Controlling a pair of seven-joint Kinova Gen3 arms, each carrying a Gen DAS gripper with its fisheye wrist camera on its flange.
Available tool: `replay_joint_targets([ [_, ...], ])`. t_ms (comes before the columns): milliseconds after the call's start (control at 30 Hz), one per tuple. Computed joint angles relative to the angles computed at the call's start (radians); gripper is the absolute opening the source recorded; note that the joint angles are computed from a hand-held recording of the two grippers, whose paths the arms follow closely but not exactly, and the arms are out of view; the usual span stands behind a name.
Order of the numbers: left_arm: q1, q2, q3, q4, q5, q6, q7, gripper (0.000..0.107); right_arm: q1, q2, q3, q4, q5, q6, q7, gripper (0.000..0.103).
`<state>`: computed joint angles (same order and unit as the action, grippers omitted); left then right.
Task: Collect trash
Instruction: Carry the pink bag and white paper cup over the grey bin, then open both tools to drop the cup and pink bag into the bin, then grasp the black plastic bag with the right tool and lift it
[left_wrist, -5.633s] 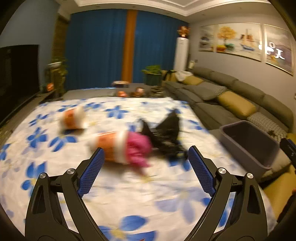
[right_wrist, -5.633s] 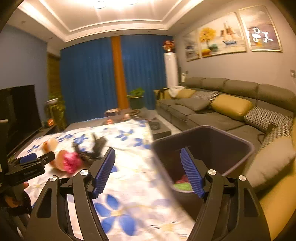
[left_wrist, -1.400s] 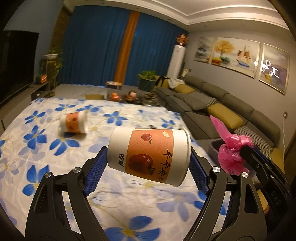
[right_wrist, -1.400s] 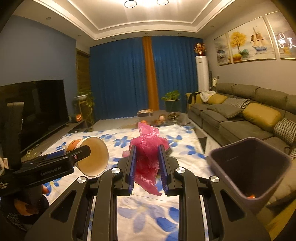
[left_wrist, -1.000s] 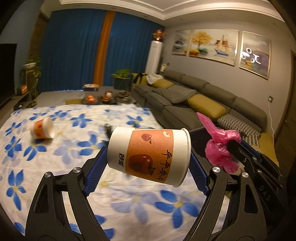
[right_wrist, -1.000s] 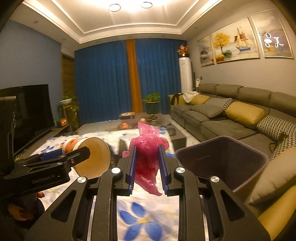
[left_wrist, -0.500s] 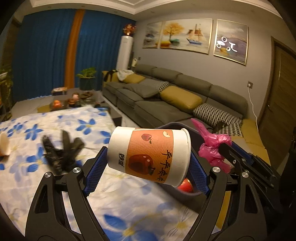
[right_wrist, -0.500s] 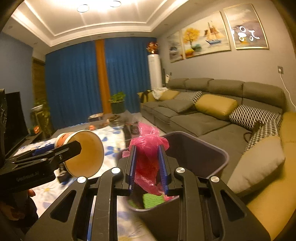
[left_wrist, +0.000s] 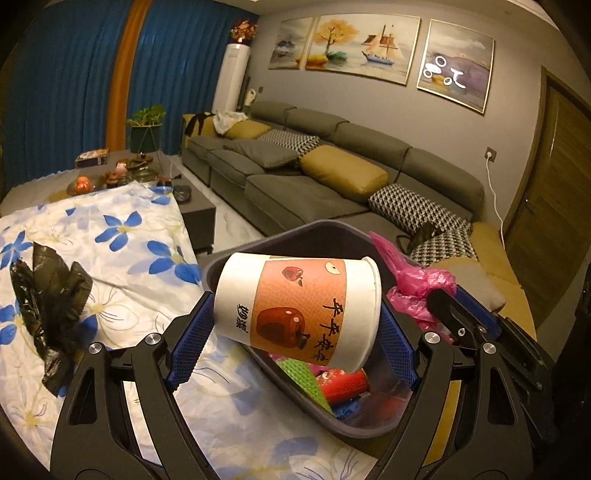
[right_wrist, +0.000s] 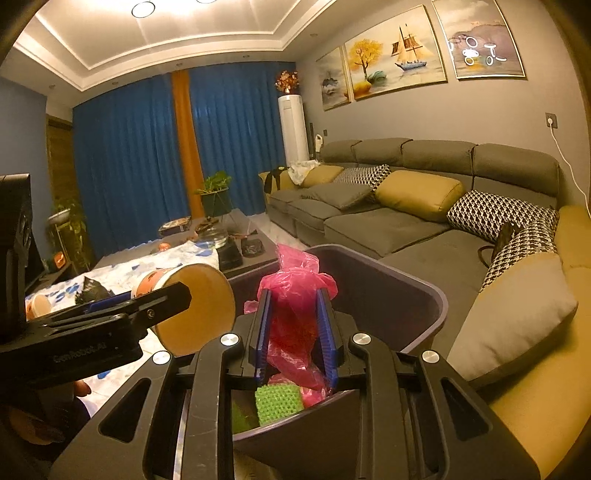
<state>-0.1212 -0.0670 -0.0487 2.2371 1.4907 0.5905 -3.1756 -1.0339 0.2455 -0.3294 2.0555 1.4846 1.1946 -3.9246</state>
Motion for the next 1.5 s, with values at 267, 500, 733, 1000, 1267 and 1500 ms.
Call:
replay_joint_targets([
  [267, 0.005, 0.04, 0.007, -0.023, -0.007, 0.016, 0.028, 0.082, 0.019, 0.005, 0.011, -0.012, -0.006, -0.035, 0.009, 0.029],
  [500, -0.02, 0.062, -0.009, -0.035, -0.046, 0.059, 0.083, 0.088, 0.022, 0.009, 0.014, -0.009, -0.016, -0.038, 0.003, 0.041],
  [733, -0.051, 0.001, -0.03, 0.012, -0.016, 0.082, 0.025, 0.09, -0.03, 0.014, 0.002, -0.028, -0.06, 0.064, 0.01, 0.046],
  [1000, -0.11, -0.148, -0.09, 0.092, -0.092, -0.005, 0.054, 0.092, -0.118, 0.046, -0.004, -0.104, -0.085, 0.187, 0.075, 0.072],
  [1267, -0.222, -0.249, -0.283, 0.13, -0.236, 0.005, 0.051, 0.095, -0.16, 0.08, 0.003, -0.207, -0.031, 0.104, 0.161, 0.073],
  [1500, -0.311, -0.205, -0.464, 0.095, -0.274, 0.008, -0.003, 0.096, -0.209, 0.171, 0.048, -0.357, -0.008, -0.001, 0.281, 0.073],
])
